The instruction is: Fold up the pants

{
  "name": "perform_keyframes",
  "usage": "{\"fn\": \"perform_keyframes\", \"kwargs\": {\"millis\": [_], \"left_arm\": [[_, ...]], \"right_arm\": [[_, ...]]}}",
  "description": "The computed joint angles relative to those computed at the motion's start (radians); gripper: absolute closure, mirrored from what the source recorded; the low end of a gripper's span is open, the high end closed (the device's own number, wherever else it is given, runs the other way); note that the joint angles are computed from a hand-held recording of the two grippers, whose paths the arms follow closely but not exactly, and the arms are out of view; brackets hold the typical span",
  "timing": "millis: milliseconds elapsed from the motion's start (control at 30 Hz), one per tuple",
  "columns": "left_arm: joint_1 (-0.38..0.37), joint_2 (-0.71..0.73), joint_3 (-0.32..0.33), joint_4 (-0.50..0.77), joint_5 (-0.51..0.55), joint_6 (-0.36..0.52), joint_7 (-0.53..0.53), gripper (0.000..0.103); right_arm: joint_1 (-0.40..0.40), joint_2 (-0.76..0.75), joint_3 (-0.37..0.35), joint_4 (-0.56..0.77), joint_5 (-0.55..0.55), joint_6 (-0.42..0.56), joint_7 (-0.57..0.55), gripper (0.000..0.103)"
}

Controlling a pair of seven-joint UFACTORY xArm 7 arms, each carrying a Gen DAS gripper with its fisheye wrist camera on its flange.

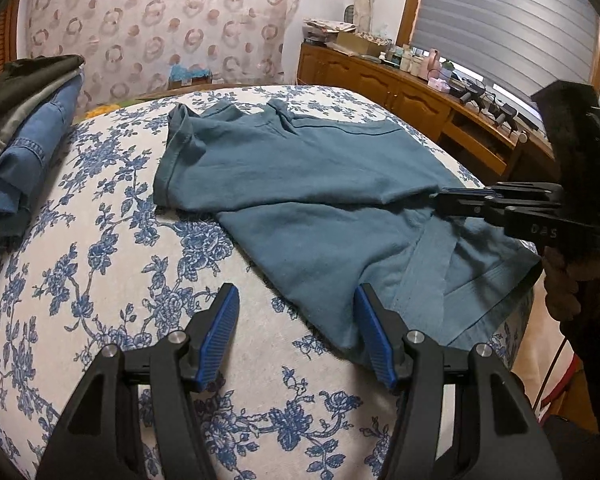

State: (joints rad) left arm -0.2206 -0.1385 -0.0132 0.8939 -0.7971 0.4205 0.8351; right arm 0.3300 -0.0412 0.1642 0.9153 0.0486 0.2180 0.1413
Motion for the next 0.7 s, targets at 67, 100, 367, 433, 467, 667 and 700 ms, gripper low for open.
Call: {"fn": "perform_keyframes", "kwargs": {"millis": [67, 100, 367, 433, 467, 667, 700], "left_arm": [[-0.001, -0.008, 0.001, -0.004, -0.008, -0.003, -0.002, 0.044], [-0.003, -0.012, 0.003, -0.005, -0.018, -0.006, 0.003, 0.044], [-0.030, -0.063, 0.023, -0.027, -0.072, -0.033, 0.055, 0.044], [-0.036, -0.066, 0.024, -0.024, -0.068, -0.033, 0.052, 0.044], [-0.039, -0.068, 0.025, -0.025, -0.067, -0.033, 0.054, 0.044], [-0.049, -0.062, 0.017, -0.019, -0.039, -0.033, 0.028, 0.044], [-0.051, -0.060, 0.017, -0.019, -0.036, -0.033, 0.026, 0.044]], "right_arm": [[0.004, -0.023, 0.002, -0.020, 0.009, -0.026, -0.004, 0.097], [0.001, -0.040, 0.005, -0.035, -0.007, -0.043, 0.015, 0.097], [-0.058, -0.202, 0.071, -0.144, -0.151, -0.137, 0.177, 0.098], [-0.058, -0.233, 0.073, -0.161, -0.157, -0.134, 0.187, 0.098], [-0.084, -0.251, 0.094, -0.170, -0.179, -0.131, 0.211, 0.098], [-0.121, -0.339, 0.112, -0.234, -0.216, -0.112, 0.257, 0.098], [-0.119, -0.353, 0.107, -0.246, -0.214, -0.107, 0.258, 0.098]]}}
